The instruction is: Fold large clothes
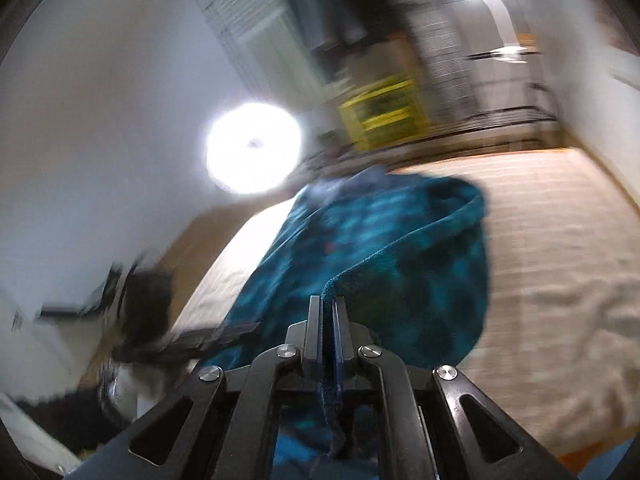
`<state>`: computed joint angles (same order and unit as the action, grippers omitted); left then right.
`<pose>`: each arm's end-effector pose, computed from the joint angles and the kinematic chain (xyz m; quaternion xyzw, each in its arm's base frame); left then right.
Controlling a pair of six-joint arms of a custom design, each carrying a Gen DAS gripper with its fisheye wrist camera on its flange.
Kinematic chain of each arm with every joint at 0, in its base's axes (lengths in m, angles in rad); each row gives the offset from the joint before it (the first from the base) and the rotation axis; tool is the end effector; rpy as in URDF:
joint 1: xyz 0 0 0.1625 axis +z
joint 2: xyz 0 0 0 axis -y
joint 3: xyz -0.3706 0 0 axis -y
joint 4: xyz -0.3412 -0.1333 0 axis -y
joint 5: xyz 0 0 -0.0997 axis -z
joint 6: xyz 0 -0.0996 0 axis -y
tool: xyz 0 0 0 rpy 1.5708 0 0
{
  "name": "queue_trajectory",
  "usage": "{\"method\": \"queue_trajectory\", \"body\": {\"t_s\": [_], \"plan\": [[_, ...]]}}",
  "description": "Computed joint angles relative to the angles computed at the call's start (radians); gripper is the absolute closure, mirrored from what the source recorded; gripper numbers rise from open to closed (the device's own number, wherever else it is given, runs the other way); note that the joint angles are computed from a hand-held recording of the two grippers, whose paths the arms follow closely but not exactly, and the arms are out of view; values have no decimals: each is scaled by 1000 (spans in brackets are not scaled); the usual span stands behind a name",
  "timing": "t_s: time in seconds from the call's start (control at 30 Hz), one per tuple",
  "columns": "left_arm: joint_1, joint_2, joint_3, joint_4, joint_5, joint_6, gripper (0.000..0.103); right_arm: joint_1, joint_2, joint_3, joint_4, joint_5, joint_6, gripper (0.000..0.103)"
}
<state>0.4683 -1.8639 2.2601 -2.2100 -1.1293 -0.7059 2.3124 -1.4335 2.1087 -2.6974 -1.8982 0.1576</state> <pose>-0.2116 -0.3041 0.3222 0.1648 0.9548 -0.2439 0.0414 0.3772 -0.2619 0.2750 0.2419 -0.9314 0.2679 0.0471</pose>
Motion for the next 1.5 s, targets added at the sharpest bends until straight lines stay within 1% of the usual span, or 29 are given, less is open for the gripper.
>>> {"method": "queue_trajectory", "body": {"t_s": [0.1,0.17,0.27,0.3,0.33,0.37,0.4,0.43,0.5,0.57,0.67,0.77,0.83,0.87,0.9,0.93,1.0,1.1,1.17,1.2,1.3,1.37,1.43,1.5], "plan": [[29,-21,8,-18,-20,-22,68,20,122,-37,45,29,-29,102],[50,-26,20,-38,-38,-35,68,9,181,-43,72,55,-29,102],[96,-4,35,-71,-89,-43,68,-3,249,-49,106,96,-41,101],[113,7,42,-88,-107,-46,63,-3,264,-54,127,112,-55,97],[126,18,49,-106,-125,-49,61,-11,264,-62,153,123,-74,92],[144,36,55,-126,-146,-49,58,-13,258,-61,174,129,-88,85],[149,47,60,-134,-153,-51,58,-14,252,-67,196,140,-100,64],[159,71,60,-142,-158,-44,58,-13,245,-66,194,140,-108,58],[161,100,62,-148,-147,-35,58,-31,195,-57,208,139,-136,58],[169,132,65,-165,-159,-23,58,-59,167,-57,205,134,-143,58],[159,160,73,-166,-160,6,58,-122,123,-61,182,93,-134,58],[142,187,72,-148,-148,28,58,-199,133,-97,135,92,-136,58],[145,198,81,-173,-160,37,58,-250,150,-131,110,98,-145,57],[149,203,83,-188,-167,42,68,-271,167,-154,101,105,-152,56],[153,213,81,-198,-179,52,88,-298,190,-186,99,109,-160,54],[156,221,75,-199,-188,62,93,-310,217,-217,95,104,-159,54],[135,219,78,-207,-173,68,98,-347,273,-285,85,97,-167,54],[127,209,76,-223,-197,71,100,-398,343,-376,71,103,-163,54],[110,193,79,-226,-208,59,100,-429,385,-435,76,125,-148,49],[104,184,81,-227,-215,58,100,-444,410,-467,74,125,-136,47],[88,148,95,-234,-245,45,100,-472,499,-568,65,111,-107,47],[73,139,97,-230,-247,43,100,-485,552,-630,79,106,-84,48],[66,135,96,-223,-249,44,100,-495,606,-694,106,123,-55,54],[70,141,92,-224,-251,53,100,-500,655,-748,126,161,-43,58]]}}
